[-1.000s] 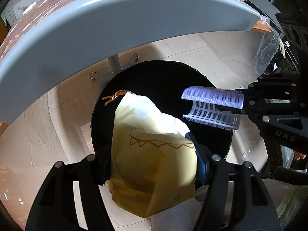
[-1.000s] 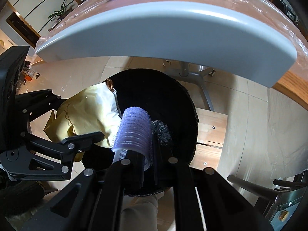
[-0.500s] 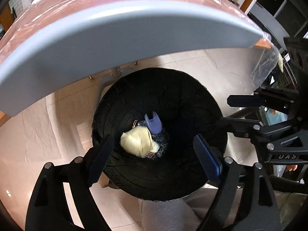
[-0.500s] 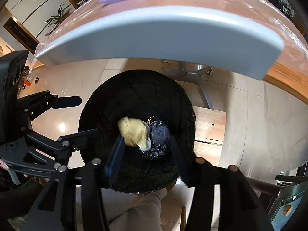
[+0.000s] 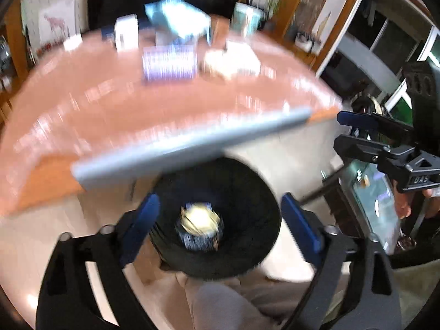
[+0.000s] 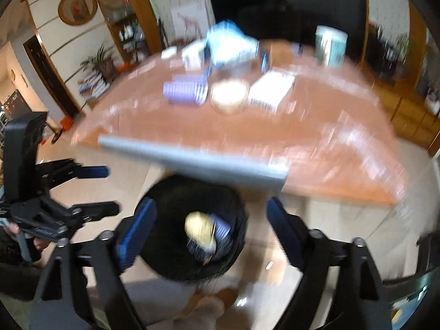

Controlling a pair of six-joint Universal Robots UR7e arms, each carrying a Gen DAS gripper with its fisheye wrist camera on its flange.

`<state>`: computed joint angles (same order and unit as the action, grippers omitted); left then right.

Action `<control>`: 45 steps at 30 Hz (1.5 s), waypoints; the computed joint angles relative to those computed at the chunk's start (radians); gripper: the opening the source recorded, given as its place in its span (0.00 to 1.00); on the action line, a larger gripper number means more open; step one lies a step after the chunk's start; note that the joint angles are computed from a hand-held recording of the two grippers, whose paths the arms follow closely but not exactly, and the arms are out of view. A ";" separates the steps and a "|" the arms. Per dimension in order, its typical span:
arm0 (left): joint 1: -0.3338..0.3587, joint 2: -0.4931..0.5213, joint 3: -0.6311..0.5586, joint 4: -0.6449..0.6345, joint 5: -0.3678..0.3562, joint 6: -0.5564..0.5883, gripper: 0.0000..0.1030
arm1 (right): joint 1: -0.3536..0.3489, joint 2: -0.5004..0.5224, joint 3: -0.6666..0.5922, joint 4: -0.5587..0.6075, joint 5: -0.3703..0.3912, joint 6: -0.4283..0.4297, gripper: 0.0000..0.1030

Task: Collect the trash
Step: 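Grasp the blue cloth with the left tool while the right tool grasps the white medicine box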

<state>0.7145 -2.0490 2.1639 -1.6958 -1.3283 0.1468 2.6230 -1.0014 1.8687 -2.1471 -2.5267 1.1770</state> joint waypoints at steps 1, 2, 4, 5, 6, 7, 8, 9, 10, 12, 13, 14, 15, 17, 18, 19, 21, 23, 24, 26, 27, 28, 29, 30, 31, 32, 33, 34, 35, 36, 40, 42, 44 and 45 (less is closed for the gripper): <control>-0.009 -0.005 -0.001 -0.029 0.007 0.005 0.96 | -0.005 -0.005 -0.008 0.015 -0.033 -0.003 0.91; -0.019 0.001 -0.008 -0.070 0.016 0.010 0.97 | -0.009 -0.006 -0.016 0.029 -0.052 -0.001 0.92; -0.024 0.041 -0.026 -0.141 0.019 0.014 0.98 | -0.034 -0.011 -0.036 0.082 -0.092 0.023 0.92; -0.019 0.065 -0.035 -0.170 0.019 0.017 0.98 | -0.044 -0.016 -0.032 0.073 -0.101 0.018 0.92; -0.013 0.095 -0.047 -0.204 0.021 0.023 0.98 | -0.062 -0.020 -0.027 0.037 -0.111 -0.009 0.92; -0.004 0.130 -0.060 -0.236 0.029 0.032 0.98 | -0.076 -0.020 -0.029 0.037 -0.117 -0.012 0.92; 0.003 0.169 -0.076 -0.267 0.041 0.037 0.98 | -0.093 -0.019 -0.037 0.052 -0.124 -0.010 0.92; 0.006 0.191 -0.084 -0.288 0.044 0.040 0.98 | -0.104 -0.019 -0.038 0.054 -0.128 -0.012 0.92; 0.018 0.228 -0.105 -0.311 0.044 0.047 0.98 | -0.121 -0.016 -0.044 0.065 -0.133 -0.013 0.92; 0.025 0.293 -0.146 -0.332 0.051 0.036 0.98 | -0.148 -0.007 -0.056 0.085 -0.146 -0.010 0.92; 0.038 0.334 -0.170 -0.343 0.036 0.037 0.98 | -0.161 -0.002 -0.065 0.105 -0.155 0.000 0.92; 0.047 0.370 -0.193 -0.348 0.029 0.029 0.98 | -0.169 0.003 -0.072 0.123 -0.158 0.015 0.92; 0.054 0.405 -0.216 -0.350 0.027 0.018 0.98 | -0.182 0.005 -0.075 0.123 -0.165 0.020 0.92; 0.071 0.464 -0.251 -0.360 0.007 0.012 0.98 | -0.209 0.006 -0.072 0.089 -0.173 0.010 0.92; 0.080 0.498 -0.270 -0.367 -0.002 0.009 0.98 | -0.219 0.008 -0.071 0.068 -0.176 0.000 0.92; 0.085 0.519 -0.281 -0.372 -0.007 0.008 0.98 | -0.232 0.009 -0.069 0.049 -0.180 -0.010 0.92; 0.098 0.572 -0.311 -0.380 -0.016 0.000 0.98 | -0.251 0.013 -0.071 0.035 -0.180 -0.015 0.92; 0.119 0.634 -0.352 -0.375 -0.043 -0.014 0.98 | -0.276 0.018 -0.071 0.011 -0.177 -0.026 0.92; 0.128 0.667 -0.374 -0.369 -0.057 -0.026 0.98 | -0.285 0.020 -0.072 0.002 -0.174 -0.029 0.92; 0.143 0.713 -0.404 -0.361 -0.077 -0.040 0.98 | -0.308 0.021 -0.066 -0.037 -0.168 -0.044 0.92; 0.149 0.737 -0.420 -0.358 -0.083 -0.048 0.98 | -0.315 0.021 -0.064 -0.046 -0.166 -0.047 0.92; 0.156 0.763 -0.438 -0.354 -0.089 -0.062 0.98 | -0.324 0.022 -0.062 -0.058 -0.163 -0.050 0.92; 0.163 0.784 -0.454 -0.347 -0.097 -0.075 0.98 | -0.328 0.023 -0.061 -0.066 -0.161 -0.052 0.92; 0.170 0.803 -0.469 -0.340 -0.110 -0.086 0.98 | -0.336 0.024 -0.059 -0.089 -0.154 -0.064 0.92; 0.179 0.829 -0.490 -0.330 -0.125 -0.099 0.98 | -0.343 0.025 -0.056 -0.108 -0.147 -0.075 0.92; 0.183 0.841 -0.501 -0.324 -0.131 -0.107 0.98 | -0.350 0.026 -0.054 -0.123 -0.142 -0.083 0.92; 0.187 0.855 -0.511 -0.320 -0.137 -0.115 0.98 | -0.355 0.029 -0.054 -0.137 -0.137 -0.091 0.91; 0.192 0.871 -0.522 -0.316 -0.146 -0.120 0.98 | -0.358 0.031 -0.052 -0.147 -0.133 -0.097 0.90; 0.194 0.882 -0.529 -0.315 -0.151 -0.122 0.98 | -0.364 0.033 -0.049 -0.168 -0.127 -0.110 0.89; 0.197 0.893 -0.535 -0.315 -0.155 -0.122 0.98 | -0.367 0.034 -0.048 -0.176 -0.123 -0.112 0.88; 0.208 0.928 -0.569 -0.301 -0.175 -0.117 0.98 | -0.379 0.039 -0.041 -0.225 -0.102 -0.135 0.84; 0.211 0.934 -0.573 -0.303 -0.181 -0.111 0.92 | -0.384 0.038 -0.036 -0.243 -0.094 -0.140 0.77; 0.218 0.942 -0.583 -0.281 -0.190 -0.100 0.75 | -0.386 0.036 -0.031 -0.251 -0.095 -0.139 0.69; 0.223 0.946 -0.589 -0.271 -0.202 -0.099 0.72 | -0.385 0.035 -0.030 -0.250 -0.097 -0.140 0.60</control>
<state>0.9376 -1.1027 1.5745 -1.9667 -1.5302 0.0482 2.2378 -0.9665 1.8386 -2.3975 -2.6232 1.0374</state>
